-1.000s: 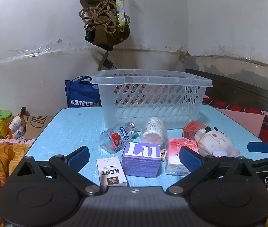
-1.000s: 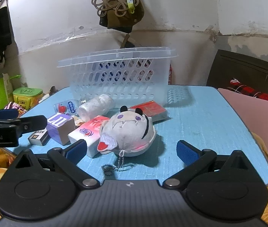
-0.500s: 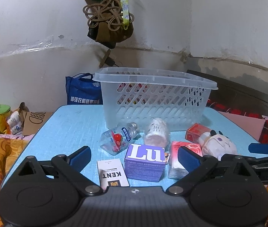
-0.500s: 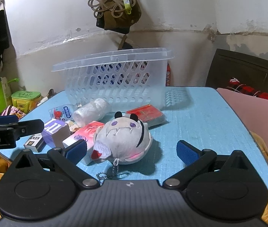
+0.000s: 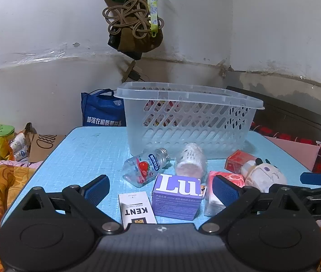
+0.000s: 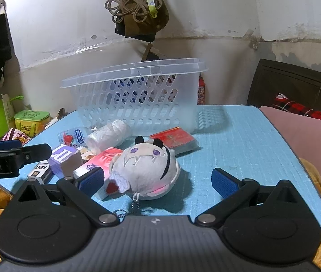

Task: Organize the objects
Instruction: 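Move the right gripper toward the white plush toy with black ears, then close the right gripper on the white plush toy and lift it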

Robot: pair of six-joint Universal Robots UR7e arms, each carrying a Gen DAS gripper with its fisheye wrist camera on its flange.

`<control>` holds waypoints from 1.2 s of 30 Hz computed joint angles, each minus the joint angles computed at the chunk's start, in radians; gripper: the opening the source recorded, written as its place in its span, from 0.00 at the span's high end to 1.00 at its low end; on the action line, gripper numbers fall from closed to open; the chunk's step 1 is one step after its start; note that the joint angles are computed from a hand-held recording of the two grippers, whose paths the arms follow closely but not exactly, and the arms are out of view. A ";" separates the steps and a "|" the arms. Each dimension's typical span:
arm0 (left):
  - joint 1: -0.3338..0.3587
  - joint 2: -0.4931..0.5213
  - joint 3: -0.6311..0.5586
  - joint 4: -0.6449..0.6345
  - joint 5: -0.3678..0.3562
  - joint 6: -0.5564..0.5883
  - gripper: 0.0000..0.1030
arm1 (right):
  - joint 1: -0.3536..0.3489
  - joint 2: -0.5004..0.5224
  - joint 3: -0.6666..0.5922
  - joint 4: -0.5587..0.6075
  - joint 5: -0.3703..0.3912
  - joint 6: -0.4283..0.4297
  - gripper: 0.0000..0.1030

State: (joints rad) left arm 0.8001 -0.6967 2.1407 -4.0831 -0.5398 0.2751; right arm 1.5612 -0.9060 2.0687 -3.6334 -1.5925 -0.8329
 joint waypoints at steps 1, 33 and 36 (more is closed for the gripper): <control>0.001 0.001 -0.001 -0.002 0.000 0.001 0.04 | -0.001 0.001 -0.001 -0.002 0.001 0.000 0.00; 0.172 -0.148 -0.381 0.428 -0.101 0.143 0.04 | -0.043 -0.041 -0.028 0.030 0.131 0.047 0.00; 0.197 -0.103 -0.474 0.520 -0.067 0.156 0.05 | -0.043 -0.039 -0.030 0.027 0.125 0.040 0.00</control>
